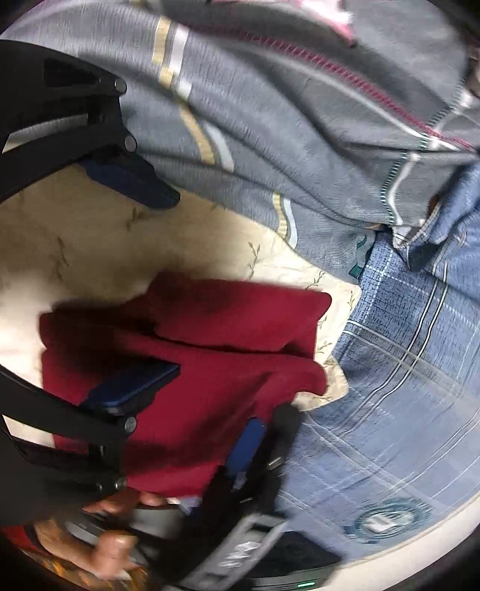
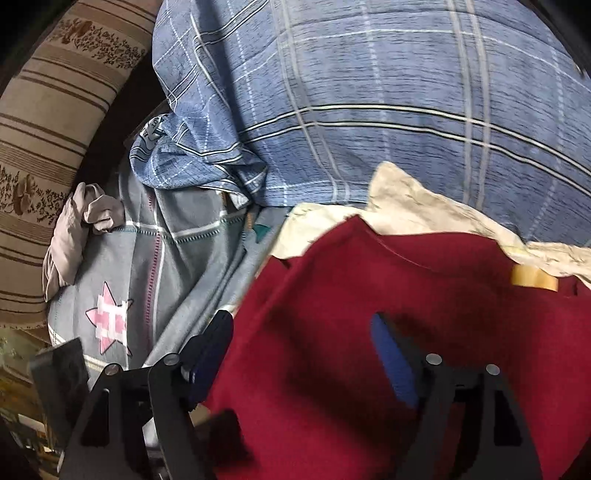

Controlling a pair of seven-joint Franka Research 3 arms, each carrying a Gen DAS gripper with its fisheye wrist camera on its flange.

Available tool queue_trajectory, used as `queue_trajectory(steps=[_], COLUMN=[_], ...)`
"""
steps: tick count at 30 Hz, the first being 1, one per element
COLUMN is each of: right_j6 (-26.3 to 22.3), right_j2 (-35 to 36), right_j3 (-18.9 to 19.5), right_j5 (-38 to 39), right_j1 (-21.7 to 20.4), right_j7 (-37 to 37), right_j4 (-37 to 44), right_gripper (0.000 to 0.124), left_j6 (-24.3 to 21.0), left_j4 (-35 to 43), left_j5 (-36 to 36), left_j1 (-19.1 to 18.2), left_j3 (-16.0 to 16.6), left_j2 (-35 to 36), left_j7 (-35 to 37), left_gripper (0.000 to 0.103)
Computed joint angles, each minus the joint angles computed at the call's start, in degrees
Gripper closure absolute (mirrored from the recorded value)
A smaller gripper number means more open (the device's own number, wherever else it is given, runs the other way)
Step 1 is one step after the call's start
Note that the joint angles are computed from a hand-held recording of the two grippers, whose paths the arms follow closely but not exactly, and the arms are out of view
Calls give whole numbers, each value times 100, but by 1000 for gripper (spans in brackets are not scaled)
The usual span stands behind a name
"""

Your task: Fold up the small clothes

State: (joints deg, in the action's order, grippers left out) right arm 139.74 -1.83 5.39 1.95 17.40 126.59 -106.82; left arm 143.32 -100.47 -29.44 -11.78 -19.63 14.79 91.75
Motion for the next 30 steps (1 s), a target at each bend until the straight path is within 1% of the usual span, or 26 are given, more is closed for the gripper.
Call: queue_trajectory(steps=[3, 4, 5, 6, 7, 8, 9, 10, 11, 12, 13, 14, 15, 18, 21, 22, 25, 26, 28, 29, 30], right_j6=[67, 56, 42, 40, 26, 30, 39, 27, -6, -28, -44, -56, -92, -259, -292, -378, -913, -1123, -1591, -1764, -1723], right_j2=[-209, -250, -276, -279, -280, -261, -244, -207, -156, -124, -86, -52, 4, 199, 365, 466, 900, 1058, 1372, 1469, 1431], right_j3=[-24, -30, -34, -32, -27, -28, -38, -46, -52, -49, -48, -49, -48, -61, -72, -69, -47, -34, -42, -59, -102], right_j5=[28, 58, 76, 77, 73, 132, 249, 378, 502, 555, 614, 654, 675, 759, 976, 1037, 1260, 1390, 1387, 1255, 994], right_j1=[-49, -70, -90, -109, -124, -130, -129, -124, -118, -113, -107, -101, -94, -74, -50, -38, -10, -12, 14, 54, 133], right_j7=[20, 15, 3, 0, 20, 4, -70, -160, -243, -264, -294, -326, -349, -327, -434, -523, -937, -1119, -1298, -1361, -1331], right_j4=[-210, -236, -242, -240, -225, -200, -186, -146, -88, -48, -2, 40, 111, 342, 517, 646, 1241, 1451, 1906, 2055, 2004], right_gripper=[45, 45, 45, 45, 45, 45, 45, 45, 45, 45, 45, 44, 44, 43, 42, 41, 41, 36, 34, 39, 46], left_j6=[419, 567, 644, 630, 695, 872, 985, 1080, 1178, 1195, 1201, 1334, 1420, 1337, 1258, 1240, 1244, 1261, 1254, 1235, 1223], left_j4=[-36, -55, -44, 2, -9, -71, -123, -165, -208, -215, -192, -233, -257, -233, -233, -230, -244, -266, -263, -244, -225], left_j5=[-215, -341, -589, -744, -636, -566, -510, -531, -723, -1082, -1298, -1390, -1311, -1006, -1060, -1101, -1103, -1080, -911, -835, -728], left_j1=[-26, -14, 45, 85, 34, -8, -29, -26, 29, 131, 160, 124, 41, -120, -112, -111, -172, -202, -288, -317, -347], left_j3=[-42, -84, -181, -264, -239, -246, -259, -286, -367, -492, -552, -562, -524, -381, -371, -376, -369, -362, -315, -292, -257], left_j2=[62, 75, 101, 130, 107, 49, -7, -54, -102, -127, -148, -202, -233, -205, -242, -263, -335, -359, -376, -370, -367], left_j7=[-202, -238, -136, 22, 21, 122, 240, 362, 610, 996, 1312, 1557, 1672, 1548, 1629, 1689, 1891, 1951, 1939, 1896, 1806], left_gripper=[14, 19, 27, 42, 47, 52, 58, 62, 67, 78, 78, 78, 78, 78, 78, 78, 78, 78, 81, 81, 81])
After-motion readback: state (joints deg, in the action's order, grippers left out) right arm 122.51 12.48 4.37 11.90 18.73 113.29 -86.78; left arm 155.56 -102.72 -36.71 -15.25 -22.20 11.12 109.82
